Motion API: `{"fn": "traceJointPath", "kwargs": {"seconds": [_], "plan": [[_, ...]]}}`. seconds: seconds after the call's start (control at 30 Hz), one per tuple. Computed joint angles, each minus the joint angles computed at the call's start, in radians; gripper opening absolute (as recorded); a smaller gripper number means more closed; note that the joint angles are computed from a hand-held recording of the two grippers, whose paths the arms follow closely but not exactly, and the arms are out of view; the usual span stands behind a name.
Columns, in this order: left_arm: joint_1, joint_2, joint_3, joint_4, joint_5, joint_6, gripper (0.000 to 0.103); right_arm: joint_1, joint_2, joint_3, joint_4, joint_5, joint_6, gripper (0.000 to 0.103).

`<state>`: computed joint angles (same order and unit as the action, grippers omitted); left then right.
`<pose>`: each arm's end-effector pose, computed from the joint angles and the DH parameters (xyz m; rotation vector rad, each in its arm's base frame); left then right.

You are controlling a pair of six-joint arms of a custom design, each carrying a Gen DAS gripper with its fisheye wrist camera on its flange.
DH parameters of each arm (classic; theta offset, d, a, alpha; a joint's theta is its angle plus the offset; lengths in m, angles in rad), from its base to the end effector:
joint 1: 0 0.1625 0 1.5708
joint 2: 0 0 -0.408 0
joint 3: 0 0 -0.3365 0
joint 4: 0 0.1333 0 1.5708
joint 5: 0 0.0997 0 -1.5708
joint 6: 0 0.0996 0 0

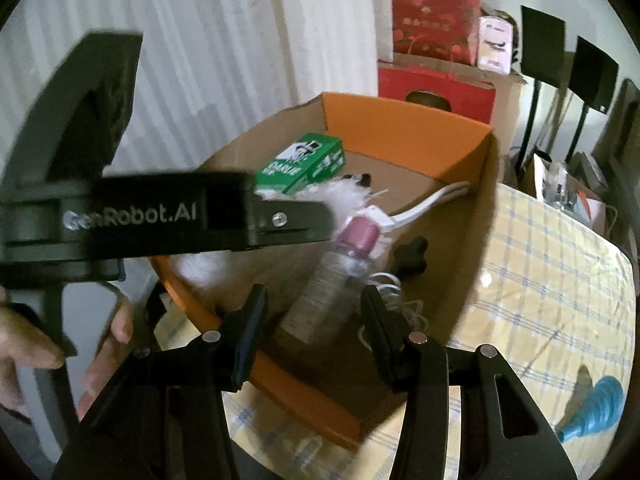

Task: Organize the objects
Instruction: 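Open the left tool to release the bottle and withdraw, then move the right tool to the small beige cylinder on the table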

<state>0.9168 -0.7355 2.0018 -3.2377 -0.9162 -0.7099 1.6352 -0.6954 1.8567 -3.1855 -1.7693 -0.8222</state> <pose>-0.1661 -0.5355 0.0814 -0.2617 2.6964 -1.0043 0.1507 -0.5711 0.0711 1.1230 -2.5125 0.4883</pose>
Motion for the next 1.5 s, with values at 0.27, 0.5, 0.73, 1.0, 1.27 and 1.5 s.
{"fn": "traceJointPath", "kwargs": {"seconds": [0.27,0.5,0.73,1.0,1.27,1.5], "plan": [[-0.03,0.002,-0.007,0.037,0.035,-0.01,0.08,-0.024,-0.092,0.033,-0.017,0.014,0.04,0.061],[-0.071,0.015,-0.033,0.099,0.074,-0.006,0.083,-0.054,-0.15,0.051,-0.045,-0.005,0.072,0.065],[-0.097,0.048,-0.079,0.171,0.097,-0.001,0.098,-0.095,-0.196,0.076,-0.076,-0.026,0.08,0.071],[-0.121,0.08,-0.121,0.189,0.097,0.017,0.102,-0.134,-0.229,0.083,-0.102,-0.029,0.082,0.081],[-0.143,0.097,-0.173,0.242,0.128,0.038,0.102,-0.155,-0.224,0.043,-0.029,0.005,0.099,0.081],[-0.134,0.091,-0.201,0.28,0.144,0.063,0.102,-0.164,-0.17,-0.053,0.097,0.071,0.004,0.08]]}}
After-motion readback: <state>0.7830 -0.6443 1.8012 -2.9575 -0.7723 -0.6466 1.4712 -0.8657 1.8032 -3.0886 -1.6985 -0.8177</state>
